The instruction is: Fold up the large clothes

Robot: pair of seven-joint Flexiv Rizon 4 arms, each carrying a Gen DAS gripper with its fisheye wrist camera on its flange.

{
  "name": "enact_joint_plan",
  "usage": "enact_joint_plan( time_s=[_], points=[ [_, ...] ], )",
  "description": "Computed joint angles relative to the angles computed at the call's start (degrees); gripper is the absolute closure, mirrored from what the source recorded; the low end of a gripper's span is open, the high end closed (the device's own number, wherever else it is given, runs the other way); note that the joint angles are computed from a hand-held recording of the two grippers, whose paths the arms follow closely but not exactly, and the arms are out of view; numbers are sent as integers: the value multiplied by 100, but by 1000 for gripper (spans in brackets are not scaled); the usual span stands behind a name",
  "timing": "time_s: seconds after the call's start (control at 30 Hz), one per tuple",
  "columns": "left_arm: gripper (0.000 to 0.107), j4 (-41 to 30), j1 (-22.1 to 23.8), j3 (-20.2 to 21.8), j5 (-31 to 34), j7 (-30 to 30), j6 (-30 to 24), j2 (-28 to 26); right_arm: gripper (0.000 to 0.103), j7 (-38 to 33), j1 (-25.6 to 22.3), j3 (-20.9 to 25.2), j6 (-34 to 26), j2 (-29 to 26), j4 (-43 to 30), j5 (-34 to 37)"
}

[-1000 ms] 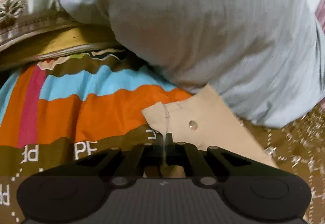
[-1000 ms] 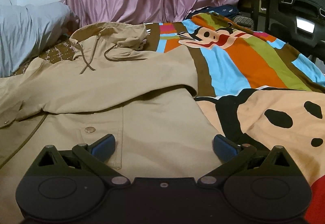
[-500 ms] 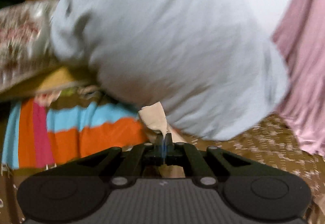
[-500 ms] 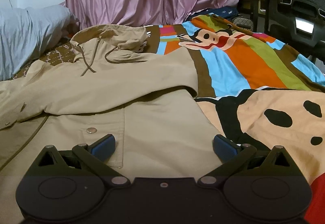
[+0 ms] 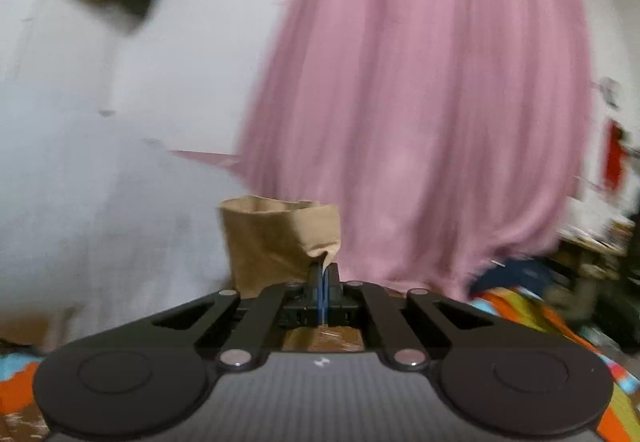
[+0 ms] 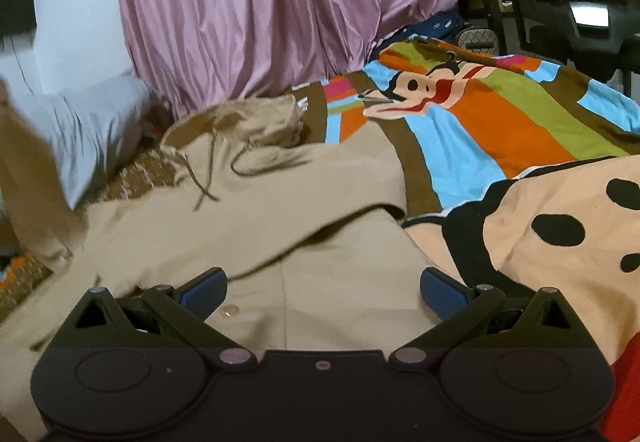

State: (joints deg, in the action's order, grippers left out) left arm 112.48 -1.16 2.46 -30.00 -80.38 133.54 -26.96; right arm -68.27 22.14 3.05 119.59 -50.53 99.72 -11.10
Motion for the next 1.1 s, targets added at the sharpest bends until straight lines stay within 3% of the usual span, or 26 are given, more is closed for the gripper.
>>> enact_joint_plan(
  time_s=[0.2, 0.37, 0.47, 0.53, 0.63, 0.7, 0.8, 0.87, 0.93, 0.97, 1.1],
  points=[
    [107, -821, -660, -377, 178, 402, -35, -939, 1, 202, -58, 1, 329, 169, 123, 342],
    [107, -1386, -1282, -531, -352, 512, -420, -1760, 1, 460, -181, 14, 437, 249, 148, 548],
    [106, -1262, -1208, -716, -118, 279, -883, -1922, 1, 734, -432, 188, 457, 267, 177, 391],
    [104, -1004, -903, -1043, 392, -59, -1232, -1878, 1, 843, -477, 199, 504, 262, 190, 350],
    [84, -436, -9, -1787, 1476, -649, -1413, -1694, 1, 980, -560, 252, 566, 254, 201, 189],
    [41, -163, 399, -2073, 2056, -957, -1190, -1644, 1, 1013, -547, 233, 573, 262, 214, 115],
    [35, 189, 910, -2316, 2657, -1357, -1099, -1445, 1, 1006, -485, 165, 550, 272, 231, 73],
    [33, 303, 1062, -2225, 2859, -1599, -1365, -1213, 1, 981, -417, 114, 490, 286, 245, 89],
    [32, 496, 633, -1559, 2503, -1633, -1448, -892, 1, 925, -339, 53, 425, 292, 253, 111],
    [32, 566, 258, -1164, 1943, -1358, -1471, -795, 1, 858, -272, -6, 395, 291, 254, 135],
    [32, 298, -1342, 134, -1789, 1135, -1472, -992, 1, 534, -137, -75, 261, 270, 252, 5]
  ],
)
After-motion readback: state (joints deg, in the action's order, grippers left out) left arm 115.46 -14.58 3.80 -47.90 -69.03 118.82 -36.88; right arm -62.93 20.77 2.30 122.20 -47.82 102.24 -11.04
